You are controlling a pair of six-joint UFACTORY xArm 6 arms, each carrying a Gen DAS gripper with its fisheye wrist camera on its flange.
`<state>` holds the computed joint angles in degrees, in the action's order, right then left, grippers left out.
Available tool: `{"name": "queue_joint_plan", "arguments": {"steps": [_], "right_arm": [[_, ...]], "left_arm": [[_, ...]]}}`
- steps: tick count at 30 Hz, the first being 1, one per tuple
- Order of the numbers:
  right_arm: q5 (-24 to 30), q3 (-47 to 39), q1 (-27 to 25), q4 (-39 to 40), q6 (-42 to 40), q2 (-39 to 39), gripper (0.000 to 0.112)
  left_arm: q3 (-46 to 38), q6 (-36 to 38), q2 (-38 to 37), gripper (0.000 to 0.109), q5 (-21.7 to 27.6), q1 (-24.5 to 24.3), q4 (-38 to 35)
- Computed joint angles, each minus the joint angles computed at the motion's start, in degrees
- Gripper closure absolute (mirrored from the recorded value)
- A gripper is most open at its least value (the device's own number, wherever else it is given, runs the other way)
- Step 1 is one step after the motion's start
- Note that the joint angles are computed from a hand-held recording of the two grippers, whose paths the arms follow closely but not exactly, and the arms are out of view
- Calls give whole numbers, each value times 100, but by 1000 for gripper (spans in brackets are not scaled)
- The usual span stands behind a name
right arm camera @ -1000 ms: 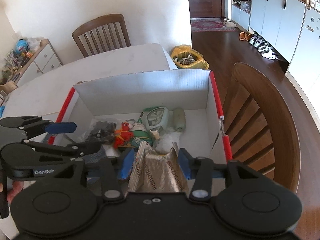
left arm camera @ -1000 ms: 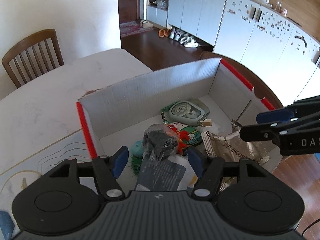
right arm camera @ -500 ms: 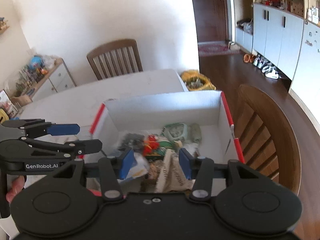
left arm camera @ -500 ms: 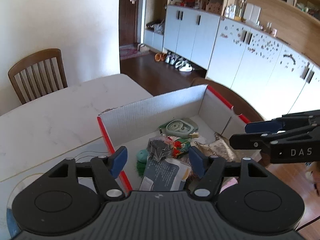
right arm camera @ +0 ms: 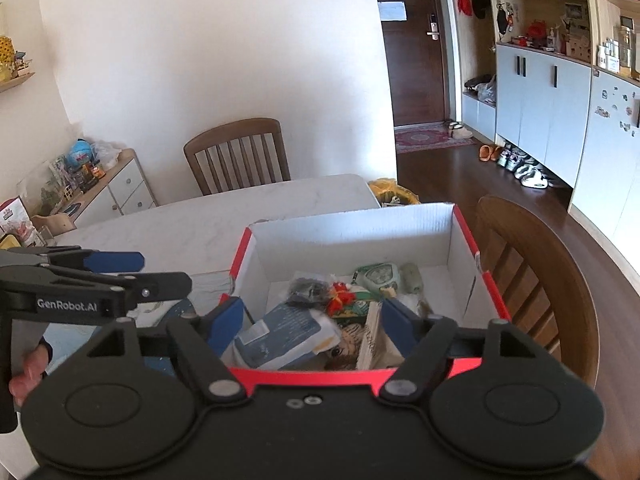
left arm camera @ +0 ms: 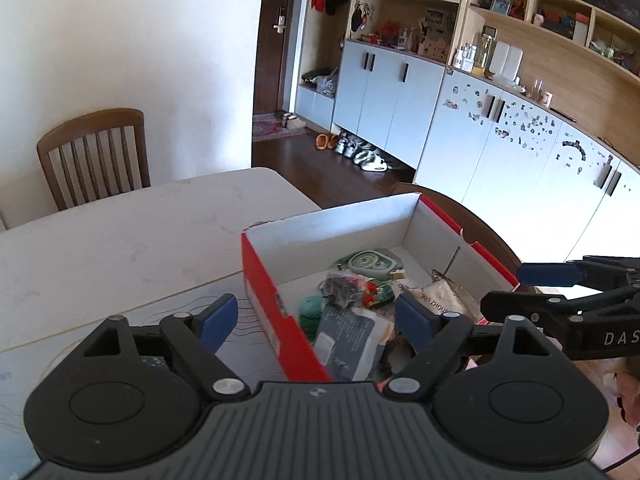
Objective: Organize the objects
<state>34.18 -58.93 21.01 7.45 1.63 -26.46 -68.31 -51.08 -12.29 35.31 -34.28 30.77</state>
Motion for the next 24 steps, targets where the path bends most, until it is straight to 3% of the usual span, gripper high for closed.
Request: {"name": "queue_joint_plan", "arguments": {"steps": [5,12,24], "right_arm": [[-219,245,193,-379,470,-231,25],[-471,538,448,-942,1207,-506,10],[-587,847,961,-2194,2486,-807,10]], "left_arm": [[307,-81,-334,7,-72,-25,248],[748,-178,-780,6,-239,-23,393],[1222,-137,-1298,6,-235,22,242]]}}
